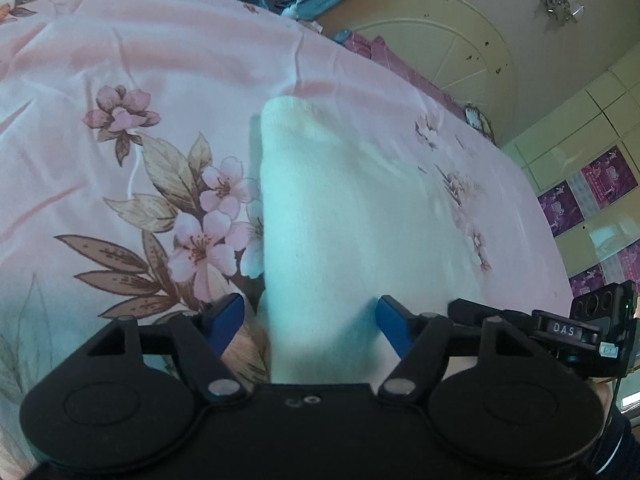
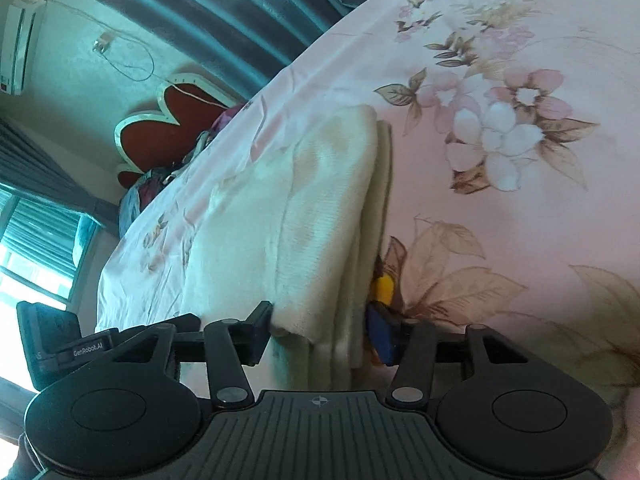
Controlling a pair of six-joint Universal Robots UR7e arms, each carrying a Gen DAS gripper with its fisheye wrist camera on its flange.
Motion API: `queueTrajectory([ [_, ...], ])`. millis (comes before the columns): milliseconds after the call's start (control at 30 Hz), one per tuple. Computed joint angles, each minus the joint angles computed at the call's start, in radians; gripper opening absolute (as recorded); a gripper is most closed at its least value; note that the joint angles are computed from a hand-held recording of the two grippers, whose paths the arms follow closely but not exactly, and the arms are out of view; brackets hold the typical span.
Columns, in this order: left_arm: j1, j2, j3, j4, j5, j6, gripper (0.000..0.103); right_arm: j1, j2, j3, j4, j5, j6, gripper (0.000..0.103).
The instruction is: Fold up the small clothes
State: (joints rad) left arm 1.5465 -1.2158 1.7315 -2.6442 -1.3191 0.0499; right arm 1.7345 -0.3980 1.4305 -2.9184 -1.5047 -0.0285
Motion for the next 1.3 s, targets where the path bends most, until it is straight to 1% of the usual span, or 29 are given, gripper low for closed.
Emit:
queueTrajectory([
  [33,-0.002,0.004,-0.010,0.018,0.009,0.001,0.073,0.005,0.005,-0.006,-0.004,-0.013,-0.007,0.046],
  [67,-0.008,0.009,-0.017,0.029,0.025,-0.004,0.072,0.010,0.010,-0.009,-0.009,-0.023,-0.011,0.045],
  [133,-0.032,0.020,-0.019,0.036,0.082,-0.001,0.072,0.013,0.014,-0.004,-0.031,-0.030,-0.016,0.040],
  [167,-0.045,0.023,-0.013,0.028,0.110,0.010,0.065,0.015,0.014,0.000,-0.041,-0.035,-0.022,0.039],
  [200,-0.052,0.026,-0.006,0.016,0.117,0.022,0.050,0.019,0.017,0.002,-0.051,-0.042,-0.024,0.037],
  [233,-0.054,0.027,-0.002,0.007,0.108,0.019,0.045,0.024,0.018,0.003,-0.057,-0.053,-0.026,0.034],
  [267,-0.061,0.023,0.010,-0.013,0.120,0.022,0.040,0.031,0.021,-0.001,-0.062,-0.065,-0.033,0.033],
  [333,-0.089,0.017,0.037,-0.058,0.174,0.067,0.035,0.044,0.018,0.003,-0.080,-0.080,-0.046,0.029],
  [400,-0.111,0.006,0.066,-0.098,0.214,0.102,0.030,0.053,0.009,0.016,-0.105,-0.074,-0.048,0.029],
  [467,-0.128,-0.011,0.089,-0.126,0.232,0.132,0.028,0.065,0.001,0.022,-0.116,-0.080,-0.057,0.029],
  [533,-0.140,-0.028,0.102,-0.132,0.234,0.154,0.027,0.082,-0.007,0.031,-0.128,-0.091,-0.068,0.029],
  [667,-0.154,-0.068,0.125,-0.139,0.229,0.211,0.027,0.126,-0.009,0.035,-0.158,-0.122,-0.085,0.029],
  [767,-0.148,-0.107,0.138,-0.142,0.212,0.247,0.027,0.166,0.004,0.032,-0.186,-0.145,-0.084,0.029],
  [900,-0.116,-0.177,0.149,-0.116,0.172,0.276,0.027,0.219,0.037,0.016,-0.215,-0.171,-0.057,0.028],
  [1000,-0.091,-0.235,0.156,-0.089,0.159,0.296,0.027,0.262,0.078,-0.018,-0.214,-0.181,-0.036,0.028],
  [1133,-0.052,-0.304,0.150,-0.042,0.148,0.323,0.027,0.311,0.147,-0.089,-0.191,-0.180,-0.010,0.029],
  [1300,0.005,-0.349,0.120,0.008,0.126,0.357,0.027,0.362,0.245,-0.206,-0.146,-0.173,0.024,0.028],
])
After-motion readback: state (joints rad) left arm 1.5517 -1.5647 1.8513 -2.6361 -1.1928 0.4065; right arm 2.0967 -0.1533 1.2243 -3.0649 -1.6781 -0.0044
